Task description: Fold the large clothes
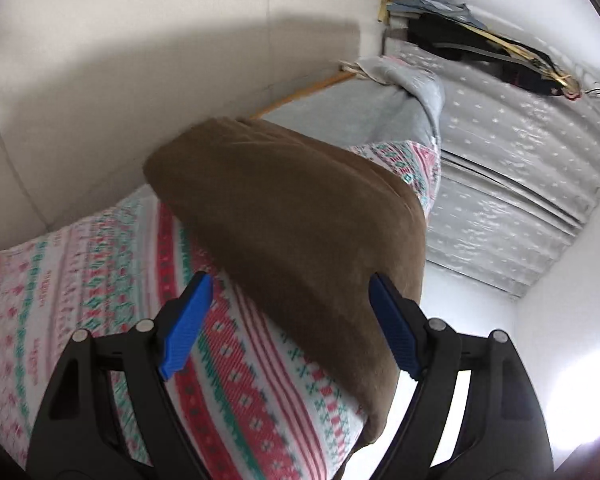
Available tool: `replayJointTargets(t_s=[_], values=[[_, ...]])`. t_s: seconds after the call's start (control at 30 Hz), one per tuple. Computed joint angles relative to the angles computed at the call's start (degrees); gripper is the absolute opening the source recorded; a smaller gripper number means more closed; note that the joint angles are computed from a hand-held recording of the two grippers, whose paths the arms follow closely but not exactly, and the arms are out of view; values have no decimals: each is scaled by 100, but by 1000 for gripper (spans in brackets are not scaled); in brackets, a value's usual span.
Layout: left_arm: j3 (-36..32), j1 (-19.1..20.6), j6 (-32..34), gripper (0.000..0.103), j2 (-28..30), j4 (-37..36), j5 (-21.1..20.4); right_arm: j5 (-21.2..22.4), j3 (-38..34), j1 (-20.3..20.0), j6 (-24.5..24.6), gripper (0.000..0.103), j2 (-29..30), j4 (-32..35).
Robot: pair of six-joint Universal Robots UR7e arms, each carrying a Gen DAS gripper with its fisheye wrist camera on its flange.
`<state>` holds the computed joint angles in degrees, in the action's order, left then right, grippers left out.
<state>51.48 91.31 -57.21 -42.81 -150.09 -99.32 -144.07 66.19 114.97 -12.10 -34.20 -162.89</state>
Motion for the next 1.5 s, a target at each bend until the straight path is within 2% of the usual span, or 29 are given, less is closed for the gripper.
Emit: replayJointTargets(t_s=[0.13,0.23,0.33,0.43,0.5,0.53,0.57,0.6,0.73,0.83,1.0,1.13,1.2,1.3,1.37,1.43,1.5], values=[[-68,116,197,80,211,-324,-289,-46,-105,10,-181,67,132,-87],[-224,235,108,80,399,-365,-468,-9,-174,8,-287,67,217,-56],[-281,313,-17,78,511,-489,-489,-114,-282,24,-637,67,362,-132],[-408,342,-115,61,595,-558,-367,-285,-385,55,-1180,67,527,-426],[-489,314,-107,32,613,-587,-227,-299,-394,56,-1287,67,549,-485],[-523,285,-46,26,596,-557,-130,-278,-384,50,-1266,67,537,-473],[-560,242,42,12,567,-497,23,-260,-374,44,-1247,67,525,-474],[-554,208,57,8,540,-528,172,-242,-366,36,-1218,67,512,-479],[-242,49,-1,6,212,-1299,829,-225,-329,17,-1075,67,447,-482],[-402,-132,481,5,42,-1391,1141,-173,-293,15,-994,67,373,-515],[-873,-548,1501,4,-129,-1241,1362,-24,-183,2,-596,67,197,-362],[-1272,-996,2514,4,-182,-982,1512,140,-79,-40,-39,67,-13,-23],[-1262,-1192,3024,4,-274,-937,1530,150,-54,-59,241,67,-101,128],[-1341,-1492,3754,4,-316,-813,1648,473,163,-146,886,67,-421,363],[-1627,-1669,4199,4,-210,-564,1763,713,284,-215,1312,67,-617,522],[-2008,-1836,4514,4,-51,-224,1944,901,389,-261,1611,67,-764,605],[-2073,-2040,4928,4,-23,-36,1988,1041,466,-284,1793,67,-879,663]])
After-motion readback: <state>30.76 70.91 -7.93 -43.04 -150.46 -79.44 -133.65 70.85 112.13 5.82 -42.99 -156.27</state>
